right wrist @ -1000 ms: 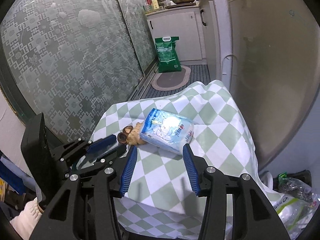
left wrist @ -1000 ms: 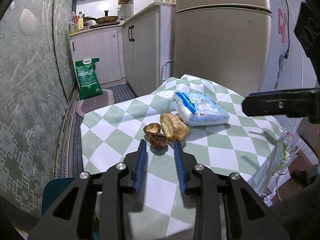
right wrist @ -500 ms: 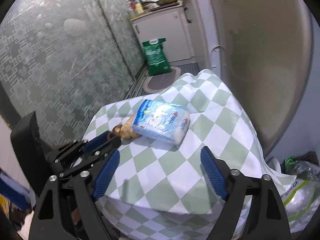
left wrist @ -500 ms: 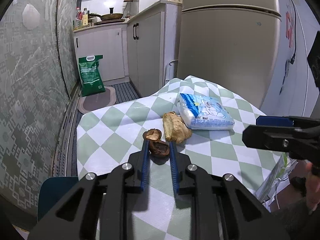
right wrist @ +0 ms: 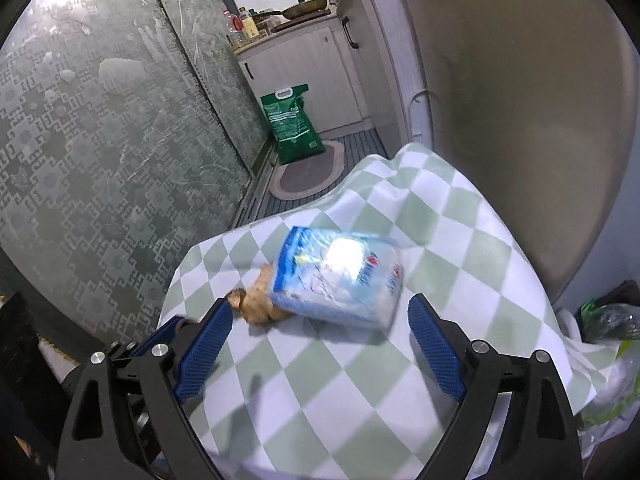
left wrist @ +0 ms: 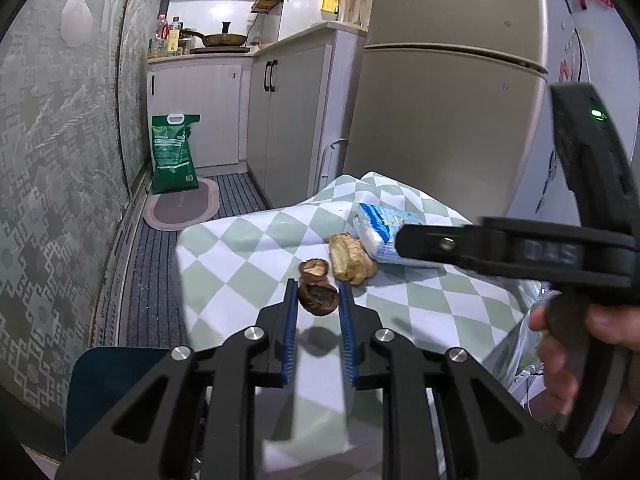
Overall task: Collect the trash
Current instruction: 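Grasp the blue-and-white tissue pack with the right tool while the left grasps the brown shell, then carry the brown shell into the bin and open the left tool while the right carries the pack over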
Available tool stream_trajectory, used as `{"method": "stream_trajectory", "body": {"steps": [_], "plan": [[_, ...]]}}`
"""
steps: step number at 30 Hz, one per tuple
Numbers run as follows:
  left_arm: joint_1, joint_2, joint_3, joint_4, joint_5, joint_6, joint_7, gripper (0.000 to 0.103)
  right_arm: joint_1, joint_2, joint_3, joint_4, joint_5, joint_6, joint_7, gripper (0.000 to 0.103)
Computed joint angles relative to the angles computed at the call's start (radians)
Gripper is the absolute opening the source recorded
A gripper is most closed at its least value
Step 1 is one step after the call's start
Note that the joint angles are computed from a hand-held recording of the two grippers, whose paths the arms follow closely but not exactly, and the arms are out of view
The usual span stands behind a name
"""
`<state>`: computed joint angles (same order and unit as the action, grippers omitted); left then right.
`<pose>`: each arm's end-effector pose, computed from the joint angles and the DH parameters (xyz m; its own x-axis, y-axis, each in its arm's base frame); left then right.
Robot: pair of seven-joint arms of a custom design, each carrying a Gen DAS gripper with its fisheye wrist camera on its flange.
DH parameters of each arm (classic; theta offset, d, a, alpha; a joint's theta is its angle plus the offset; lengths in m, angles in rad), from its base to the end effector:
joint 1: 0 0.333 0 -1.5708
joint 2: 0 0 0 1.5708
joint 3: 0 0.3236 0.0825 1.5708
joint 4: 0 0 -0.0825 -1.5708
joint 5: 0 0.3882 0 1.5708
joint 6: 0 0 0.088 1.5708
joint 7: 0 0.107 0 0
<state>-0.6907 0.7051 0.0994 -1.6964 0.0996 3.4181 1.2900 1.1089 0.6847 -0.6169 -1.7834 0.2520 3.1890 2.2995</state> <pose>0.5922 -0.4307 0.3142 -0.5116 -0.8525 0.1070 -0.5001 0.1943 -0.8439 0.6005 0.3866 0.3337 -0.0507 -0.9333 -0.3556 -0.6620 0.2980 -0.6877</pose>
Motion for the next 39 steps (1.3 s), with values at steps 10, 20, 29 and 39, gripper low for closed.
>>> {"method": "stream_trajectory", "body": {"steps": [10, 20, 29, 39], "plan": [[0.062, -0.075, -0.042, -0.128, -0.024, 0.082, 0.040, 0.022, -0.004, 0.076, -0.046, 0.108, -0.063, -0.118, 0.167, 0.090], [0.117, -0.130, -0.075, -0.229, -0.082, 0.130, 0.097, 0.022, -0.063, 0.133, -0.025, 0.271, -0.198, -0.305, 0.262, 0.090], [0.155, -0.166, -0.094, -0.296, -0.124, 0.155, 0.142, 0.022, -0.137, 0.104, 0.066, 0.284, -0.296, -0.326, 0.299, 0.068], [0.208, -0.194, -0.122, -0.353, -0.146, 0.187, 0.150, 0.022, -0.145, 0.055, 0.087, 0.255, -0.445, -0.261, 0.384, 0.067]]}}
